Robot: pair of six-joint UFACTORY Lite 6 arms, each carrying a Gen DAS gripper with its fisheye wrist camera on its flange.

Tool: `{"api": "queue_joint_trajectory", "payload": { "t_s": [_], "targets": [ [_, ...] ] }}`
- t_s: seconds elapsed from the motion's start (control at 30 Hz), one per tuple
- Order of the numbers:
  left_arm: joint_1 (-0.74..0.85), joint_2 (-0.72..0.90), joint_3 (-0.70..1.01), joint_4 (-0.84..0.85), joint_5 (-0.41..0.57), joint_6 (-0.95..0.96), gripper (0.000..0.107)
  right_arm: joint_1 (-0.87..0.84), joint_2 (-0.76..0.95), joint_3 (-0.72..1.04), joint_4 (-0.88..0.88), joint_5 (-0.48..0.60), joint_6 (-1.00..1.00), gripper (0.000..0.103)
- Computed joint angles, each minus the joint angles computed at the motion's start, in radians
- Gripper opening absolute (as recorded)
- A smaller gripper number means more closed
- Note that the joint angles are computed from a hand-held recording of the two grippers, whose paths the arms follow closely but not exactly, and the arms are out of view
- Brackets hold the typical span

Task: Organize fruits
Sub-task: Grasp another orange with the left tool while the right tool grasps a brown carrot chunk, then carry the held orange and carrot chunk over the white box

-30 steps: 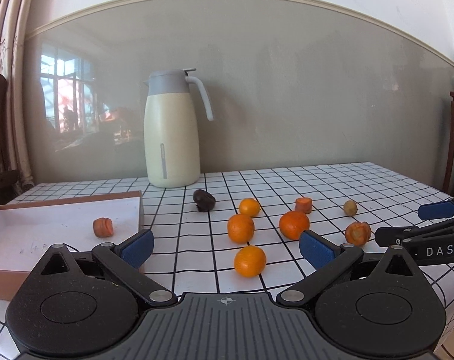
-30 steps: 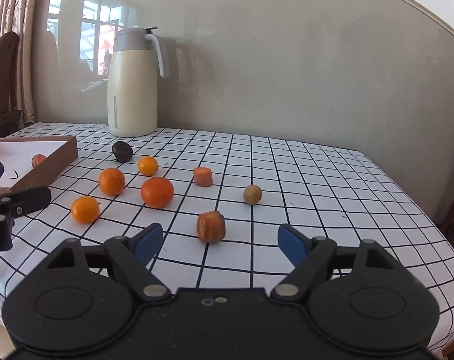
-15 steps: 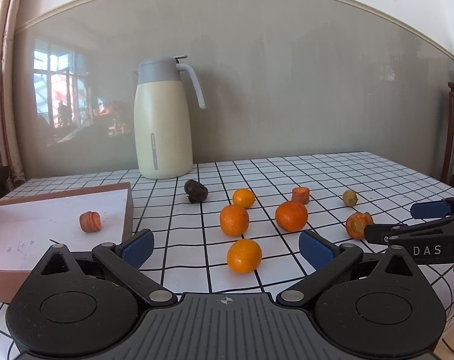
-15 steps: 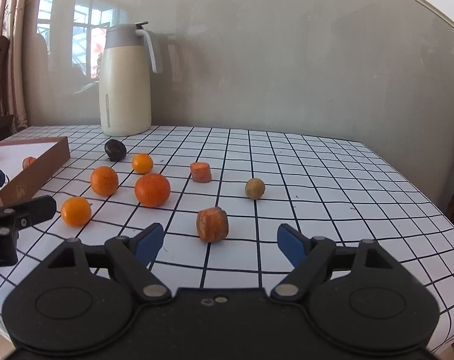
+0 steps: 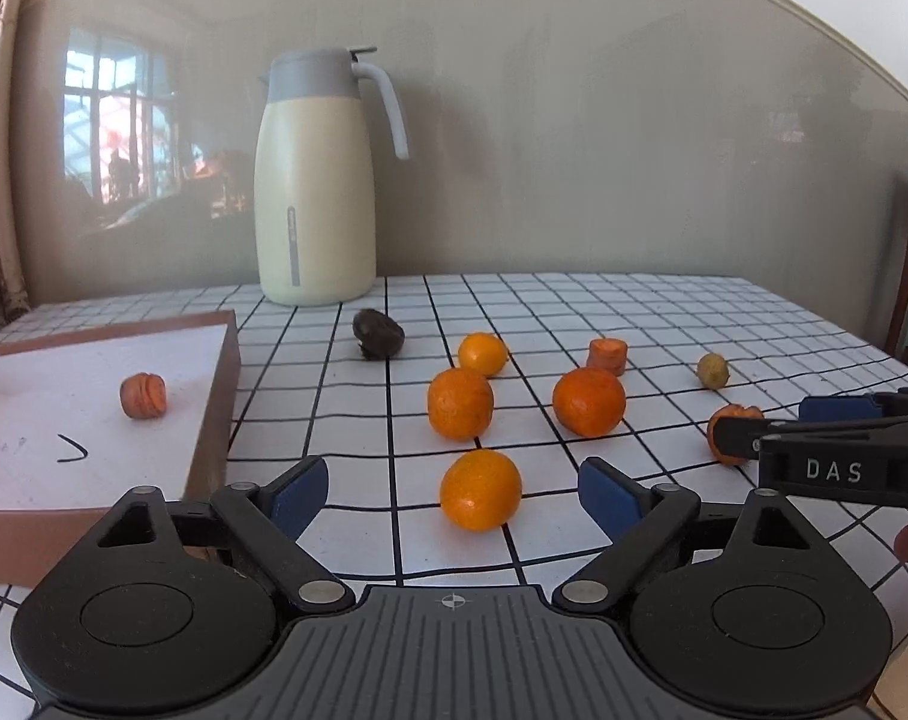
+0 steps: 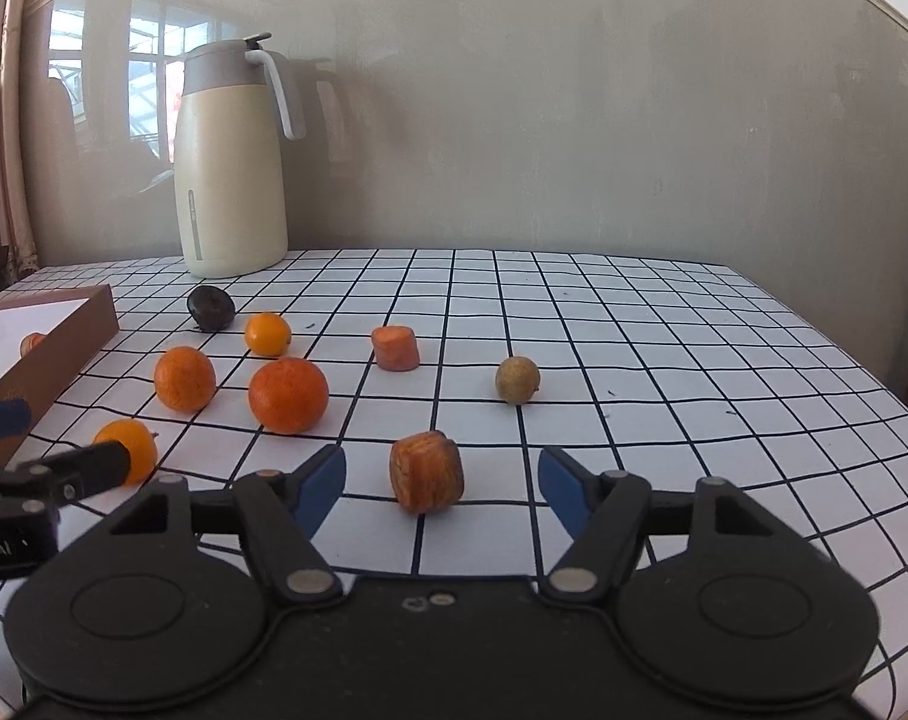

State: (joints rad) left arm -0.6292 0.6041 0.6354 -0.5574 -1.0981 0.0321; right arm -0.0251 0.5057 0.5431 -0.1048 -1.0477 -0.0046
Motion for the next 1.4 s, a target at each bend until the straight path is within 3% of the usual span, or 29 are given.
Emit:
{"api": "queue_joint_trajectory", "payload": {
  "t_s": [0.2, 0.3, 0.4, 0.53, 0.6, 0.63, 0.67, 1.0, 1.4],
  "targets": [
    [0.014, 0.029, 0.051, 0.009, 0.040, 0.012, 0.084, 0.028, 0.019, 0.036, 0.020, 0.037, -0.016, 0.051],
    [0.026, 0.036, 0.072, 0.024, 0.068, 0.014, 0.075, 0.028, 0.023, 0.051, 0.022, 0.058, -0.011, 0.046],
    [0.032, 0.059, 0.128, -0.002, 0.131, 0.077, 0.059, 0.033, 0.028, 0.064, 0.039, 0.079, -0.015, 0.036],
    [0.040, 0.075, 0.156, 0.001, 0.152, 0.083, 0.057, 0.033, 0.038, 0.080, 0.050, 0.096, -0.025, 0.033],
    [0.049, 0.082, 0.168, 0.009, 0.160, 0.086, 0.055, 0.031, 0.039, 0.085, 0.043, 0.105, -0.021, 0.015],
    [0.056, 0.081, 0.167, 0.036, 0.166, 0.072, 0.040, 0.038, 0.038, 0.086, 0.056, 0.108, -0.028, 0.014],
    [0.064, 0.082, 0.173, 0.060, 0.182, 0.063, 0.033, 0.042, 0.037, 0.086, 0.062, 0.108, -0.033, 0.014],
    [0.061, 0.024, 0.100, 0.066, 0.135, 0.047, 0.033, 0.047, 0.025, 0.061, 0.088, 0.078, -0.050, 0.014],
    [0.059, -0.171, -0.083, 0.061, 0.091, 0.060, 0.033, 0.108, -0.097, -0.051, 0.148, 0.033, -0.071, 0.014]
  ]
}}
